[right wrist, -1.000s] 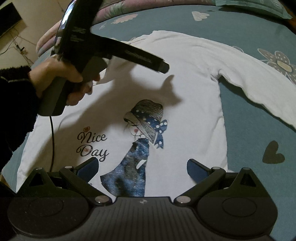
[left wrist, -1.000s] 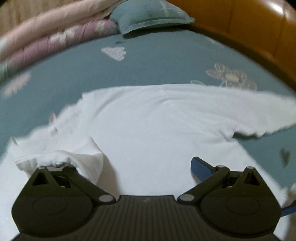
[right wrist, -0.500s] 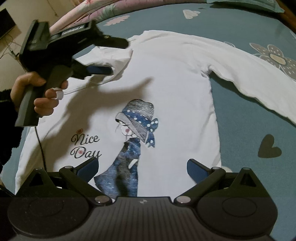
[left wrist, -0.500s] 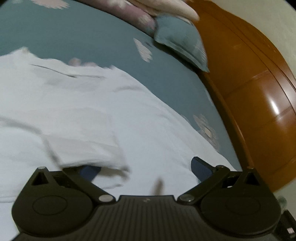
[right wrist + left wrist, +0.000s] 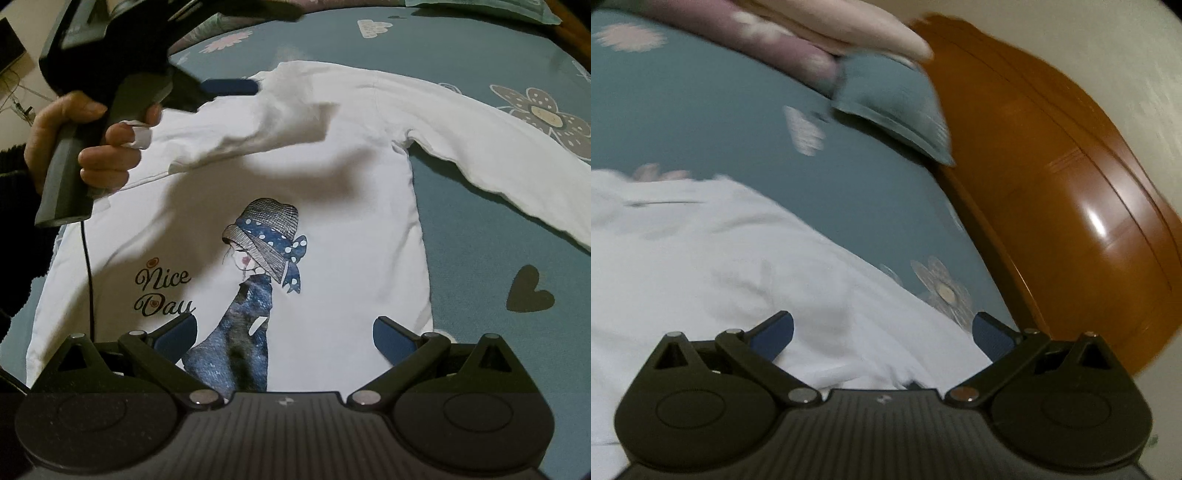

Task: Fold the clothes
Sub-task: 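Carry the held sleeve across the shirt body with the left gripper, then open the left gripper to lay the sleeve down and withdraw it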

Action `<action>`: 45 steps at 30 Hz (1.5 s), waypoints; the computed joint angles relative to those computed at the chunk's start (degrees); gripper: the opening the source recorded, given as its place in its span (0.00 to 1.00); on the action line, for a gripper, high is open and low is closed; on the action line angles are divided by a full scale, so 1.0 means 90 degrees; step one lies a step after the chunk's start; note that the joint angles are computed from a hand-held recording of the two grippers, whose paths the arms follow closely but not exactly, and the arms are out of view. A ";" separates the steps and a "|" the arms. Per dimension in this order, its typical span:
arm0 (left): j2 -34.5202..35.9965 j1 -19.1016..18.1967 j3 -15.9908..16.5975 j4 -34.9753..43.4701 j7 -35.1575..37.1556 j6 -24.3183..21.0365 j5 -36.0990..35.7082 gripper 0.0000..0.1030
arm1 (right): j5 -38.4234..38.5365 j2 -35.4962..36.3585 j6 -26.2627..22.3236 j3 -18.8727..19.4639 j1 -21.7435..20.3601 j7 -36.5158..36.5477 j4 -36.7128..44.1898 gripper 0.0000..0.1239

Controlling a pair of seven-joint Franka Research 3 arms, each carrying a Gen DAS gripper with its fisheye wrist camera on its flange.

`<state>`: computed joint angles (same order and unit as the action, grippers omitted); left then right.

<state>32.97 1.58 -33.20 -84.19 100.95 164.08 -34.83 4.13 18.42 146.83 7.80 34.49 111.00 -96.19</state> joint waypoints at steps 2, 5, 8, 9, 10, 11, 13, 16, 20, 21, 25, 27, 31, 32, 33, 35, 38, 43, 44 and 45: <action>-0.0009 -0.0134 0.0135 0.0041 -0.0048 -0.0110 0.0218 0.99 | -0.0054 -0.0025 0.0001 -0.0032 0.0023 0.0078 -0.0024 0.83; -0.0309 -0.0211 0.0339 -0.0318 -0.0151 -0.0085 0.0449 0.99 | -0.0126 -0.0063 0.0020 -0.0061 0.0037 0.0191 -0.0071 0.83; -0.0980 -0.0500 0.0991 -0.1089 -0.0634 0.0060 0.1108 0.99 | -0.0149 -0.0044 0.0004 -0.0048 0.0028 0.0206 -0.0051 0.83; -0.1290 -0.0768 0.1434 -0.1431 -0.1064 0.0093 0.1614 0.99 | -0.0159 -0.0026 -0.0015 -0.0044 0.0029 0.0200 -0.0028 0.83; -0.1603 -0.1107 0.1954 -0.1775 -0.1641 0.0097 0.2303 0.99 | -0.0177 -0.0007 -0.0037 -0.0043 0.0034 0.0190 0.0001 0.83; -0.1916 -0.1355 0.2359 -0.2147 -0.2202 0.0118 0.2962 0.99 | -0.0210 0.0019 -0.0070 -0.0045 0.0044 0.0174 0.0042 0.83; -0.2528 -0.1764 0.3067 -0.2856 -0.3431 0.0102 0.4386 0.99 | -0.0237 0.0067 -0.0125 -0.0039 0.0060 0.0142 0.0118 0.83; -0.3350 -0.2075 0.3775 -0.3626 -0.5944 -0.0342 0.7102 0.99 | -0.0257 0.0143 -0.0211 -0.0033 0.0089 0.0101 0.0242 0.83; -0.3960 -0.1759 0.3605 -0.4040 -0.7615 -0.1695 0.8917 0.99 | -0.0379 0.0288 -0.0418 -0.0053 0.0185 0.0085 0.0524 0.83; -0.4024 -0.1661 0.3524 -0.4087 -0.7753 -0.2032 0.9084 0.99 | -0.0428 0.0332 -0.0485 -0.0062 0.0221 0.0086 0.0613 0.83; -0.4077 -0.1239 0.3301 -0.4242 -0.7951 -0.2373 0.9332 0.99 | -0.0765 0.0488 -0.0802 -0.0142 0.0428 0.0158 0.0967 0.83; -0.4051 -0.1024 0.3191 -0.4269 -0.8088 -0.2306 0.9554 0.99 | -0.0903 0.0541 -0.0931 -0.0168 0.0525 0.0247 0.1104 0.83; -0.3795 -0.0702 0.2926 -0.4066 -0.8114 -0.2465 0.9954 0.99 | -0.1177 0.0631 -0.1116 -0.0231 0.0716 0.0530 0.1339 0.83; -0.3830 -0.0658 0.2897 -0.4120 -0.8143 -0.2517 1.0018 0.99 | -0.1231 0.0656 -0.1149 -0.0241 0.0752 0.0598 0.1396 0.83; -0.3914 -0.0612 0.2882 -0.4232 -0.8205 -0.2509 1.0051 0.99 | -0.1285 0.0681 -0.1183 -0.0251 0.0788 0.0665 0.1454 0.83; -0.4178 -0.0466 0.2926 -0.4630 -0.8343 -0.2131 0.9899 0.99 | -0.1391 0.0734 -0.1253 -0.0272 0.0861 0.0796 0.1574 0.83; -0.4566 -0.0230 0.2991 -0.5210 -0.8411 -0.1512 0.9533 1.00 | -0.1472 0.0909 -0.1432 -0.0275 0.0935 0.0888 0.1867 0.83; -0.5033 0.0004 0.2922 -0.5516 -0.7923 -0.0905 0.9155 0.99 | -0.1485 0.1284 -0.1604 -0.0246 0.1023 0.0605 0.2438 0.83; -0.5089 0.0053 0.2948 -0.5569 -0.7847 -0.0567 0.9084 0.99 | -0.1472 0.1346 -0.1580 -0.0243 0.1034 0.0516 0.2519 0.83; -0.5116 0.0108 0.2986 -0.5614 -0.7780 -0.0118 0.9006 0.99 | -0.1451 0.1394 -0.1540 -0.0240 0.1041 0.0430 0.2575 0.83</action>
<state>-13.07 2.54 -6.33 -134.72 30.93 163.01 46.23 -8.93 30.97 132.98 5.63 43.87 114.87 -73.02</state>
